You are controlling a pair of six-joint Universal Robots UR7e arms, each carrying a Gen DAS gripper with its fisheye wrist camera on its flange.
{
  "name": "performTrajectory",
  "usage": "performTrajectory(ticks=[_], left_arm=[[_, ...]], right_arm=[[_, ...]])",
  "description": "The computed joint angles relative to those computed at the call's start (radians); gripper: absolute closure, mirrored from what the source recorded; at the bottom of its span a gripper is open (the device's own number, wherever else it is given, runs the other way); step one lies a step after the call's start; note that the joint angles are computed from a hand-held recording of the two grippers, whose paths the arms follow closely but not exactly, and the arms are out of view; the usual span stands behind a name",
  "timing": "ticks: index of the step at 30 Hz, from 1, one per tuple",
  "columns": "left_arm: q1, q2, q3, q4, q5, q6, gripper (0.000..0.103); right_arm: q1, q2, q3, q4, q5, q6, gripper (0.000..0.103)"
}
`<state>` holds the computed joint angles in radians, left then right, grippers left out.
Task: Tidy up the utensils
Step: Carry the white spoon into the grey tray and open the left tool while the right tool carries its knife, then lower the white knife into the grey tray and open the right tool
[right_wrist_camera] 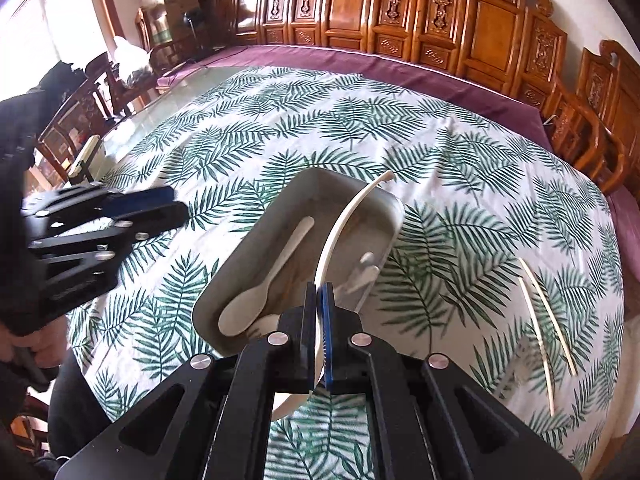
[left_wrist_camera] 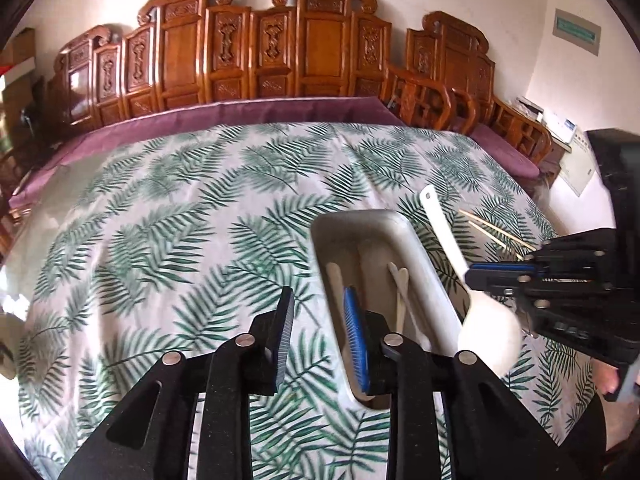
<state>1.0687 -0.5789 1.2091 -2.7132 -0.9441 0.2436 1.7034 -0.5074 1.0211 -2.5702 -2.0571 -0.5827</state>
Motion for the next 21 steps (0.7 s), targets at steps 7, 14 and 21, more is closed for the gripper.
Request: performTrajectory(ticks=[7,14,21], left_arm=[[-0.008,-0.045,0.043,-0.033,0.029,-0.001,0.077],[-0.01,-0.064,0.057,-0.044,0.043,-0.004,0.076],[-0.008,-0.065,0.065,-0.044,0.04,-0.005,0.073]], right_arm=[[-0.004,0.082,-0.116,0.047,-0.011,0.017,0.099],[-0.015,0.12,-0.175,0.061,-0.015,0.055,0.099],[-0.02,0.121,-0.177,0.072,-0.008,0.061,0.097]])
